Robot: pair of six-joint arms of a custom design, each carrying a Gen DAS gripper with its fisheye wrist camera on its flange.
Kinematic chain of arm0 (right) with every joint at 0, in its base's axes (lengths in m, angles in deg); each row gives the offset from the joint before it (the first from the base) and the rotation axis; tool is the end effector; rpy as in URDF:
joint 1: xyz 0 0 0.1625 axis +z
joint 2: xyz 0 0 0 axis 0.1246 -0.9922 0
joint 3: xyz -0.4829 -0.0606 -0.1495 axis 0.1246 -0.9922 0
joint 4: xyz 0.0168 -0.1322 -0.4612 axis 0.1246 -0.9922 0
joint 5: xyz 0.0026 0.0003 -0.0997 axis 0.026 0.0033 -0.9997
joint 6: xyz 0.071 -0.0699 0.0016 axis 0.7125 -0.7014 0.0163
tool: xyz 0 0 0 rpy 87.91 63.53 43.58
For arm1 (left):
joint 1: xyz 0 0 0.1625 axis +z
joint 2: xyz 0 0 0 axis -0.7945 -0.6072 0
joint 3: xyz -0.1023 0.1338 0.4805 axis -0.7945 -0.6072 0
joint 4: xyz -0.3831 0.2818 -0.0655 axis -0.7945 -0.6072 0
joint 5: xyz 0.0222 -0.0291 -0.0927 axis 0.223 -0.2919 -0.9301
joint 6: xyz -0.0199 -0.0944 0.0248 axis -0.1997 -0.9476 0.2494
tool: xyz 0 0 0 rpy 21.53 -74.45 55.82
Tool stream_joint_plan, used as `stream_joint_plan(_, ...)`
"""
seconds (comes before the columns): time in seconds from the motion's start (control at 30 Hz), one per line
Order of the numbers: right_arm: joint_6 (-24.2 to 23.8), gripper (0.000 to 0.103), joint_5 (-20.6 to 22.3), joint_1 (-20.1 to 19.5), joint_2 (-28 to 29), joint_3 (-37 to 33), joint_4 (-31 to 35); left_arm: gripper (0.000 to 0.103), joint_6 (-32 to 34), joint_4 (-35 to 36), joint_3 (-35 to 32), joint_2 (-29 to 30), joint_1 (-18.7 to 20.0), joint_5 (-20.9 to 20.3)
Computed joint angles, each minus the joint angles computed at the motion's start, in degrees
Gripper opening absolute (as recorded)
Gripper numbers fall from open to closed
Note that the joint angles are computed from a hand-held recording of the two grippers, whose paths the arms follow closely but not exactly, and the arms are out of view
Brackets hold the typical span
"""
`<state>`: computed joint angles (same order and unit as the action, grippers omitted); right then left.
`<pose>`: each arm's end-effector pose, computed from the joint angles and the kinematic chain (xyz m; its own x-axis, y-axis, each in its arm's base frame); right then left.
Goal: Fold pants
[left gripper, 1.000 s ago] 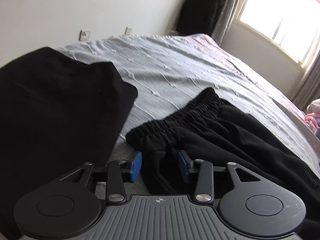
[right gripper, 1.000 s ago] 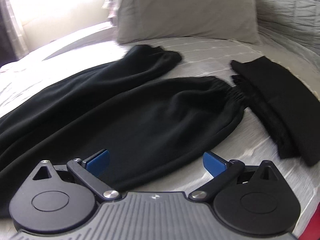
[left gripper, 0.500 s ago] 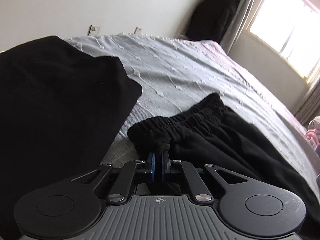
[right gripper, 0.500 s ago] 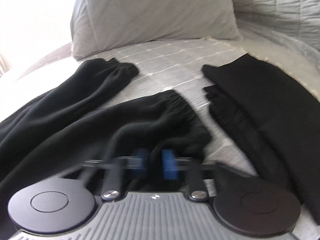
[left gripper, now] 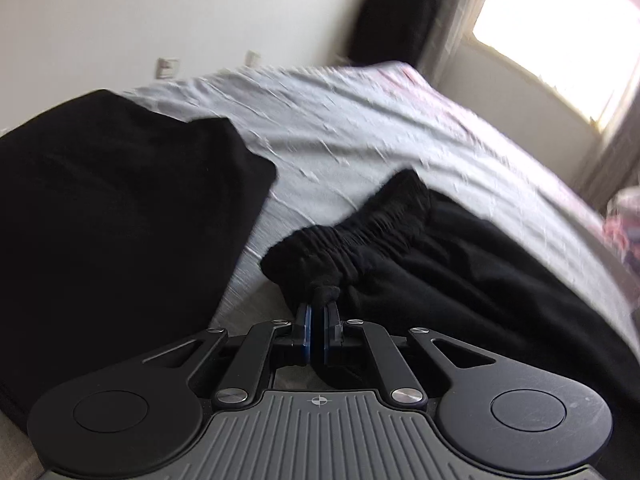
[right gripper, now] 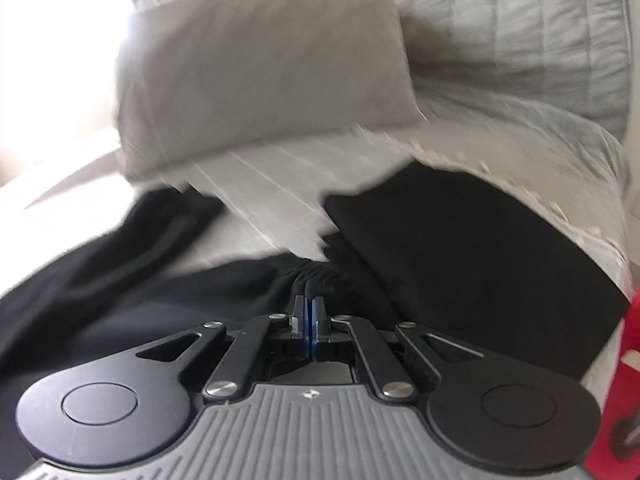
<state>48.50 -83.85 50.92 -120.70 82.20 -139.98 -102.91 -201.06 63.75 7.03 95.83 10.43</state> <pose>-0.0676 -0.2602 0.3914 -0.4279 0.8505 0.3059 -0.0954 0.2941 -0.9510 -0.1615 -0.4502 0.1477 -0.8575 -0.2038 -0.4724 0.2431 0.6487 -0.7212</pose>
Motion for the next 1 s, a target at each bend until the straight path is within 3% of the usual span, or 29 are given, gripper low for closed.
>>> stream_joint_plan(0.07, -2.42, 0.023, -1.54, 1.47, 2.09, -0.55, 0.27, 0.013, 1.58, 2.72, -0.64, -1.1, 0.79, -2.87)
stream_joint_plan(0.13, -5.5, 0.028, -4.64, 4.62, 5.0, -0.82, -4.65, 0.026, 1.22, 0.67, 0.44, -2.84, 0.26, -4.15)
stream_joint_plan(0.17, -6.69, 0.037, -5.11, 5.57, 6.16, -0.76, -7.89, 0.031, 2.07, -1.71, 1.12, -3.53, -0.44, -4.14)
stream_joint_plan(0.23, -8.63, 0.064, -6.82, 8.0, 8.23, -1.14, -13.7, 0.06, 4.89, -6.13, 1.83, -3.99, -2.34, -1.82)
stream_joint_plan(0.27, -10.0, 0.076, -7.16, 8.97, 9.24, -1.05, -16.73, 0.065, 6.73, -7.89, 1.59, -3.61, -3.14, -0.21)
stream_joint_plan(0.33, -11.38, 0.078, -5.91, 10.02, 10.42, -0.99, -18.72, 0.071, 12.79, -9.85, -0.42, -2.85, -2.85, -0.68)
stream_joint_plan(0.47, -7.78, 0.08, -2.65, 11.1, 10.28, -1.5, -10.77, 0.082, 26.25, -8.75, -8.49, 1.23, 1.98, -7.29)
stream_joint_plan(0.57, -7.45, 0.083, -2.98, 12.96, 11.2, -2.76, -5.07, 0.082, 31.86, -3.21, -15.62, 6.1, 6.38, -10.27)
stream_joint_plan(0.67, -12.84, 0.086, -6.24, 15.61, 15.8, -3.77, -8.56, 0.082, 32.9, 0.8, -20.76, 9.85, 10.61, -13.47)
stream_joint_plan(0.77, -12.38, 0.086, -5.89, 16.18, 15.69, -3.7, -6.38, 0.079, 32.24, 1.07, -24.83, 13.89, 13.0, -12.18)
stream_joint_plan(0.83, -11.24, 0.086, -4.88, 15.71, 14.6, -3.77, -3.26, 0.052, 34.83, -0.88, -26.54, 16.63, 13.12, -8.97)
stream_joint_plan(0.9, -11.68, 0.086, -5.47, 15.64, 15.09, -4.52, -2.11, 0.042, 40.86, -4.7, -27.49, 19.27, 12.51, -5.66)
stream_joint_plan(1.0, -11.57, 0.086, -5.8, 15.38, 15.75, -4.98, -1.26, 0.012, 53.92, -14.98, -28.39, 22.18, 10.89, -2.26)
